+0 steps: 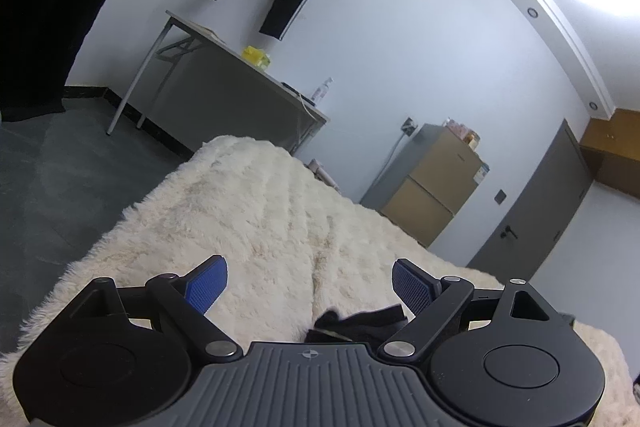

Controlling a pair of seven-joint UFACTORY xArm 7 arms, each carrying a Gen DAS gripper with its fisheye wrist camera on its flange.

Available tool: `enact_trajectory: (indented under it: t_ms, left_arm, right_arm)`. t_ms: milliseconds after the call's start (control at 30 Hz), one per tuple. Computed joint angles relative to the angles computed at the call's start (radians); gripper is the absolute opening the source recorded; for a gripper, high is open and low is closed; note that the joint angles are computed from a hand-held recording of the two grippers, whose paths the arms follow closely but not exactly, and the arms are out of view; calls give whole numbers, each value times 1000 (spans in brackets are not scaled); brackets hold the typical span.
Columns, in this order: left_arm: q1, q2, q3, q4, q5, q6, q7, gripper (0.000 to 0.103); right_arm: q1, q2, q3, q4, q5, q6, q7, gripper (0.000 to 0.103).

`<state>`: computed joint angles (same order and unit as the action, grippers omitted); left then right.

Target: Fold clothes

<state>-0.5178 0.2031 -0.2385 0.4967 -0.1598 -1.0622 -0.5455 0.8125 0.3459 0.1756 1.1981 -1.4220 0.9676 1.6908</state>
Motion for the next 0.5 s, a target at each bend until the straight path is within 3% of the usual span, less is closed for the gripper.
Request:
enact_trajectory:
  t_ms: [33,100,167,267,333,400,467,500]
  left_arm:
    - [-3,0,-1,4,-3,9,7,87]
    - [-6,-3,-2,4,-9,18,16,87]
    - [-9,-7,-2,5,-13,38,26,87]
    - [-6,0,-1,13,2,52,27,87]
    - [-12,5,-2,25,-1,63,42,86]
    - [-33,15,-8,67,-8,99,93,86]
    - [-73,32,-17,147,-23,186,179,86]
    - [-117,47,-20,208,-84,254,261,86]
  right_arm:
    - [-17,2,6,-4,15,-59,-21,56]
    - [-55,-26,11,-44,29,-220,-65,56]
    - [-67,-92,17,-125,-47,-362,-19,60]
    - [-102,-289,24,-309,-230,-428,206,63]
    - [-132,-426,43,-429,-229,-373,271,63]
    - [-163,-577,62,-549,-146,-271,269,63]
    - [-204,-733,73,-674,-42,-153,261,62]
    - [-221,-763,85,-705,-21,-123,265,62]
